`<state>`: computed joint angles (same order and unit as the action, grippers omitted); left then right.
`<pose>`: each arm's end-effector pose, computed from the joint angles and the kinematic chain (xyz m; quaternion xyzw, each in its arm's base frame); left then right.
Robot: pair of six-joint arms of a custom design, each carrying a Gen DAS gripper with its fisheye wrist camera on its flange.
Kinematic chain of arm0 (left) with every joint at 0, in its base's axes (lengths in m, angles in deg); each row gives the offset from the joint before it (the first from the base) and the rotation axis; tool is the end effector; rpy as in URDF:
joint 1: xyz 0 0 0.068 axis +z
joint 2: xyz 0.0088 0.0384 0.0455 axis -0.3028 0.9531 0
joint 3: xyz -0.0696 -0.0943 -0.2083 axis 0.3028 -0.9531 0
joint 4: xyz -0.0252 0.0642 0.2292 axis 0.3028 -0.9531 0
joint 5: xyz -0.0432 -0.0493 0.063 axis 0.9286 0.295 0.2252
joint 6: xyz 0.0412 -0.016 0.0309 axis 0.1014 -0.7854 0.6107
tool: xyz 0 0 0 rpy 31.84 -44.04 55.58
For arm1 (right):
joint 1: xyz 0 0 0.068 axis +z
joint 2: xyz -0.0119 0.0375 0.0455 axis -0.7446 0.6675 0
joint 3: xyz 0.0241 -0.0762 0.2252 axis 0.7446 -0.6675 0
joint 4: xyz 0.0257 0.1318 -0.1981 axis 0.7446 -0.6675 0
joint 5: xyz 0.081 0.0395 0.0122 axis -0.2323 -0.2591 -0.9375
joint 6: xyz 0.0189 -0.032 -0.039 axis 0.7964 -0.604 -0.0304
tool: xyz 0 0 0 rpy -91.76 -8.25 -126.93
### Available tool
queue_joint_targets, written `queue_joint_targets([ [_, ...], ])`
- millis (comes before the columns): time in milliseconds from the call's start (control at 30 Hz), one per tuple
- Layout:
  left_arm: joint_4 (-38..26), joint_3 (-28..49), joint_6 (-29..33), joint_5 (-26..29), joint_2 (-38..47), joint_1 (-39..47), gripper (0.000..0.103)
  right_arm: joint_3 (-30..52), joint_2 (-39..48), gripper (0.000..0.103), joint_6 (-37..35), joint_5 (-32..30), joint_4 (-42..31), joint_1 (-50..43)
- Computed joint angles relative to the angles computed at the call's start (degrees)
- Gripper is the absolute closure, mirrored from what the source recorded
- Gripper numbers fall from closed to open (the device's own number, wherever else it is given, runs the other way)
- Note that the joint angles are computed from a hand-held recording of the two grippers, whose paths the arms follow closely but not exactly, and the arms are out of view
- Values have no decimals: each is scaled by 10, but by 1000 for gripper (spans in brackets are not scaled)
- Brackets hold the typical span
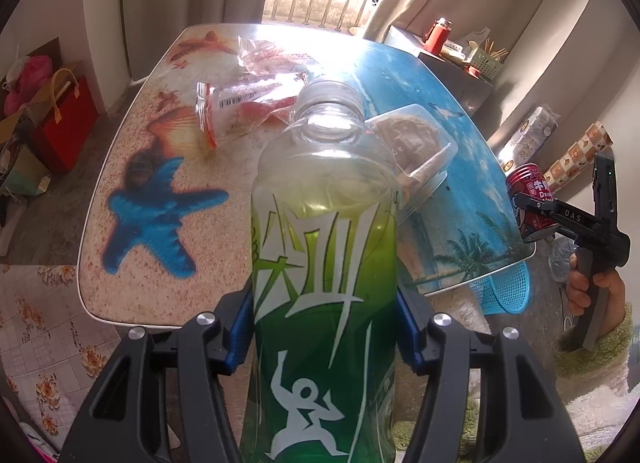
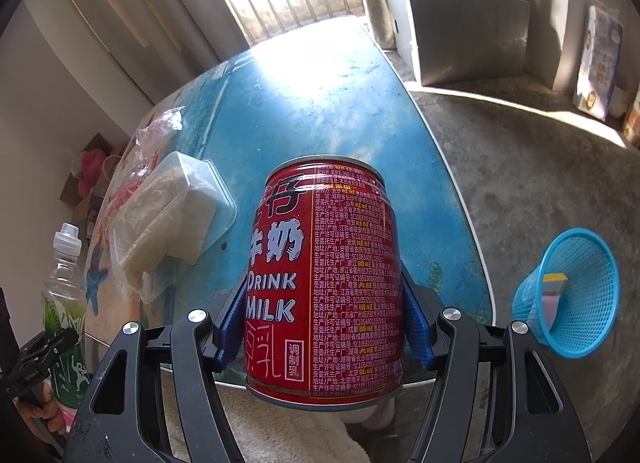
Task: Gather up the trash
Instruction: 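Carry the green bottle with the left tool while the right tool carries the red can to the wastebasket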
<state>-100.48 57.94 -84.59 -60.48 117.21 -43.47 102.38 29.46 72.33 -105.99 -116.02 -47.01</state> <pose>0.1220 -0.0526 0.3229 -0.1384 0.9452 -0.0892 0.2819 0.3662 0.0198 0.2857 -0.0981 0.9529 0.1683 0.2324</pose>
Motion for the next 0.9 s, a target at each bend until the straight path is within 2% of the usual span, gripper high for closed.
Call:
queue_joint_targets([
  [500, -5, 97, -21, -58, 55, -95, 46, -64, -76, 41, -12, -47, 19, -41],
  [733, 6, 156, -19, -73, 120, -148, 46, -101, -120, 41, -40, -93, 16, -100],
  [900, 21, 224, -2, -85, 199, -187, 46, -113, -135, 41, -75, -132, -3, -168],
])
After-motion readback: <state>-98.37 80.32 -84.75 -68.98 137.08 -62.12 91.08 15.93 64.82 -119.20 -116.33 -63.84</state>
